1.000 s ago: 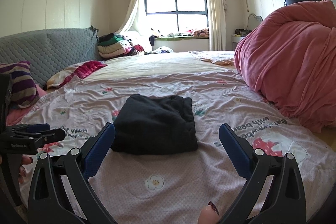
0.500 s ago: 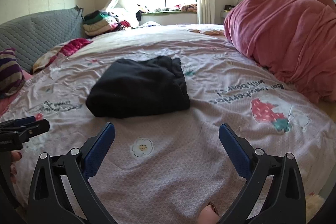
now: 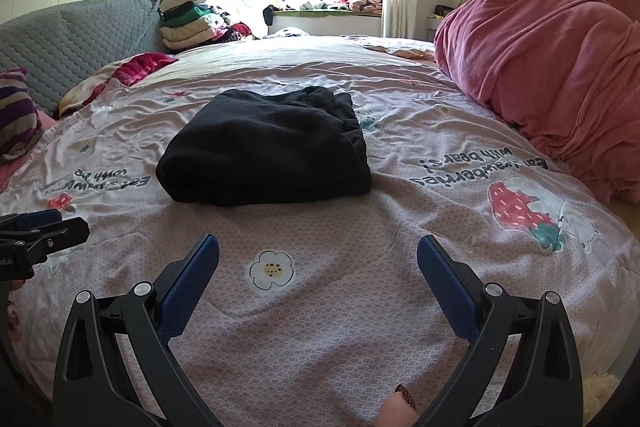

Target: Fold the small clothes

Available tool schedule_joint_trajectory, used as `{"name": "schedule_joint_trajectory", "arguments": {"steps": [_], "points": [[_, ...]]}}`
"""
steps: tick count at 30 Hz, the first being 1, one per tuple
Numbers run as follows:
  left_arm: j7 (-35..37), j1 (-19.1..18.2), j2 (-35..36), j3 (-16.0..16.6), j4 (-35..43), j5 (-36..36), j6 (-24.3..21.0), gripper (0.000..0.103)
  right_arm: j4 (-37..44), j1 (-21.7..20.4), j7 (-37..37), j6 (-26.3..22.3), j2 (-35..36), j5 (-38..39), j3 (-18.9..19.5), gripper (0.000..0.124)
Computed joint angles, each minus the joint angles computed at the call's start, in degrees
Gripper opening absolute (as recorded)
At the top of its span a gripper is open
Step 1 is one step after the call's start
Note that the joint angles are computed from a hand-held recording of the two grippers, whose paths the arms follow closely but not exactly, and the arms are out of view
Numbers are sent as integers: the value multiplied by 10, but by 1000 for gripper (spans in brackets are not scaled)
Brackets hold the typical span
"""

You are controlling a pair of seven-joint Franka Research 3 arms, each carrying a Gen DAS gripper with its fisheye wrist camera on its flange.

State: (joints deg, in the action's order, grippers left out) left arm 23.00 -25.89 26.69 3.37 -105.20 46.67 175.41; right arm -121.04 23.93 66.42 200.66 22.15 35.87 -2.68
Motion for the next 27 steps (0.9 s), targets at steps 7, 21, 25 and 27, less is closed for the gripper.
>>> {"name": "schedule_joint_trajectory", "arguments": {"steps": [7, 21, 25, 27], "points": [[5, 1, -1, -5, 2, 1, -19, 94, 0, 4, -2, 4, 0, 6, -3, 99], [12, 14, -5, -23, 3, 3, -37, 94, 0, 5, -8, 3, 0, 15, -4, 99], [19, 20, -4, -32, 5, -6, -46, 94, 1, 3, -8, 3, 0, 15, -3, 99], [19, 20, -4, -32, 6, -6, -49, 94, 1, 1, -8, 3, 0, 14, -2, 99]]}}
